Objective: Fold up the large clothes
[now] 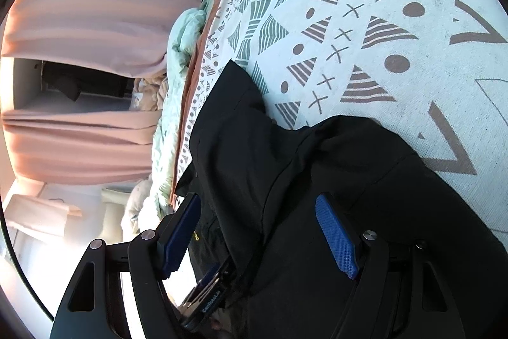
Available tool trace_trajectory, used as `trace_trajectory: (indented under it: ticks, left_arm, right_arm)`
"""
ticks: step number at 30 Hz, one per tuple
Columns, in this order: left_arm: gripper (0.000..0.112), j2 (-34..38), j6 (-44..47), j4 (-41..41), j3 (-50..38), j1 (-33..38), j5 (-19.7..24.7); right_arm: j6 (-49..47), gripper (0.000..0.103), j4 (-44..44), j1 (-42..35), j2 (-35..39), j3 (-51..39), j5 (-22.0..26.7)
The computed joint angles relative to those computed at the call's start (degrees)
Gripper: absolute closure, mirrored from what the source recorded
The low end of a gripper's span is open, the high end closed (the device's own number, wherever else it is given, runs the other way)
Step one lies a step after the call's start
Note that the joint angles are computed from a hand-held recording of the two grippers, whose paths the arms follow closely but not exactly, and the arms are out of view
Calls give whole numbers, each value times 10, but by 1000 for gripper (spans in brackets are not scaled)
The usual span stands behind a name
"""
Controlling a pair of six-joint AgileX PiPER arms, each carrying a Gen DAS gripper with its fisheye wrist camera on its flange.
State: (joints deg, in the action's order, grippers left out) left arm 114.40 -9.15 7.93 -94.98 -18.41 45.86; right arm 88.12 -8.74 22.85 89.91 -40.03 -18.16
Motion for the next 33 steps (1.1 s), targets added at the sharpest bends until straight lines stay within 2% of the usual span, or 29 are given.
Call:
trace_trajectory:
  ticks: [1, 5, 8, 14, 16, 18, 21, 23, 25, 29, 33]
  left_arm:
    - [89, -6, 4, -4, -2, 5, 1]
    - [97, -29, 41, -50, -24, 38, 9]
    - [98, -44, 66, -68, -50, 62, 15]
    - [99, -52, 110, -107, -114, 116, 26]
    - [99, -54, 128, -131, -120, 139, 21]
    - [99, -54, 140, -153, -117, 159, 18]
    - [94, -29, 133, -158, -135, 189, 42]
    - [82, -23, 119, -159, -131, 211, 52]
    - [63, -26, 93, -143, -110, 232, 50]
    - [60, -48, 102, -157, -55, 286, 29]
    - [60, -48, 142, -207, -54, 336, 61]
  right_arm:
    - [6, 27, -6, -3, 3, 0, -3]
    - [49, 30, -51, -13, 30, -3, -29]
    - [84, 32, -79, -19, 56, -7, -62]
    - [73, 37, -72, -16, 79, -33, -58]
    - [64, 42, -64, -14, 87, -43, -50]
    - [58, 56, -58, -13, 95, -52, -38]
    - [44, 75, -40, -10, 107, -64, -12]
    - [35, 78, -27, -10, 109, -63, -13]
    - [21, 78, -15, -8, 107, -67, -2]
    - [-28, 78, 27, 1, 105, -79, 26]
    - [-62, 78, 66, 9, 103, -83, 38]
